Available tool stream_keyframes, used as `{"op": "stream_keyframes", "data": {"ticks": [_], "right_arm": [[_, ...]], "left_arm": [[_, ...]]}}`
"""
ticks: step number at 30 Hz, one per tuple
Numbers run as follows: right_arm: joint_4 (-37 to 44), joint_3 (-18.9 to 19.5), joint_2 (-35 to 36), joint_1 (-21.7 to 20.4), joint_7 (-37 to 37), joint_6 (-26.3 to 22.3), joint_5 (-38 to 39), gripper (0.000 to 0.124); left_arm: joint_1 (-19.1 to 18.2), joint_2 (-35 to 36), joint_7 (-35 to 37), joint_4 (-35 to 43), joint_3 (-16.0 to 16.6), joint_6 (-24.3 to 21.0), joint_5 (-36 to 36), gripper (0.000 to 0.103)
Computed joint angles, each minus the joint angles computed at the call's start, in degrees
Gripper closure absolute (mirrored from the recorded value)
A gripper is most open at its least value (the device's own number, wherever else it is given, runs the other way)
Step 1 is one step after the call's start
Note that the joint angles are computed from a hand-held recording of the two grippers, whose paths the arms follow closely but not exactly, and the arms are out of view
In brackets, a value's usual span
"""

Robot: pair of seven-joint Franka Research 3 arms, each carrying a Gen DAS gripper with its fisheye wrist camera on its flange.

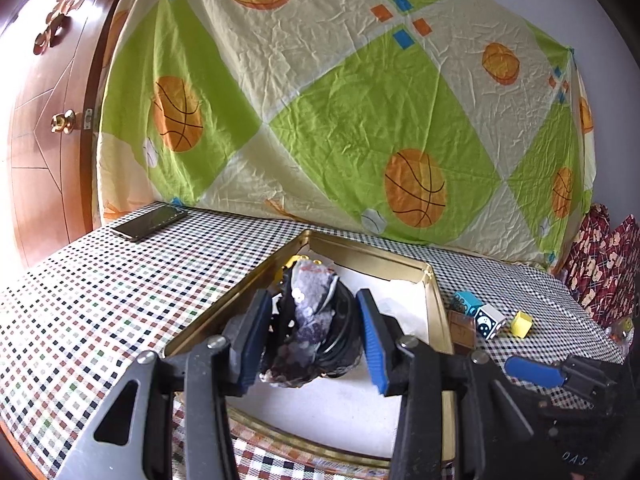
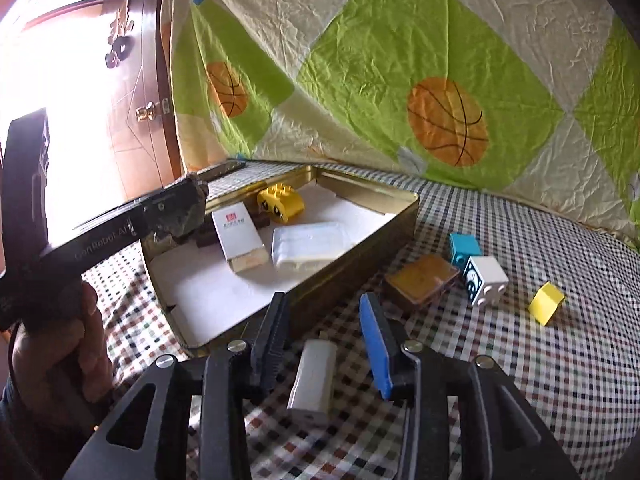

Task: Organize rigid objects
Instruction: 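Lower the coiled object and charger into the tin and open both tools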

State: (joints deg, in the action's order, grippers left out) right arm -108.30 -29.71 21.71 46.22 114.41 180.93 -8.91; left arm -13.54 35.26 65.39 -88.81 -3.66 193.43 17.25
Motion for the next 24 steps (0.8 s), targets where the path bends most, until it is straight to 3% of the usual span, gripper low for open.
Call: {"op": "stream_keyframes", "data": {"ticks": [3, 7, 8, 9, 13, 19, 24], "right_arm": [[1.01, 1.68, 0.77, -1.42, 0.69, -3.18, 0.14, 0.082], [2.43, 14.56, 0.31, -12.75, -4.36, -6.98, 3.22, 0.083], [2.57, 16.72, 0.35, -14.60, -5.50, -7.48, 3.95, 0.085], [2.43, 16.89, 0.40, -14.74, -4.99, -7.33, 3.18, 0.096], [1.13, 11.97, 0.07, -10.61, -0.18, -4.48, -1.57, 0.101], [0.93, -0.29, 0.39, -0.59, 7.72, -1.24, -7.42, 0.101], [4.00, -2.77, 1.45, 0.83, 7.47, 0.01, -6.78, 0.101]], "left_arm": [[0.51, 0.22, 0.01, 0.45, -0.63, -0.83, 0.10, 0.061], [0.83, 0.57, 0.11, 0.96, -1.22, -1.60, 0.57, 0.061], [1.04, 0.60, 0.13, 0.99, -1.53, -1.63, 0.73, 0.061], [0.86, 0.59, 0.11, 0.97, -1.33, -1.51, 0.73, 0.061], [1.19, 0.71, 0.34, 1.28, -1.85, -2.10, 1.19, 0.060], [0.93, 1.35, 1.03, 2.97, -1.79, -3.99, 1.83, 0.061], [2.14, 2.51, 2.23, 5.49, -3.82, -6.96, 2.55, 0.061]]}}
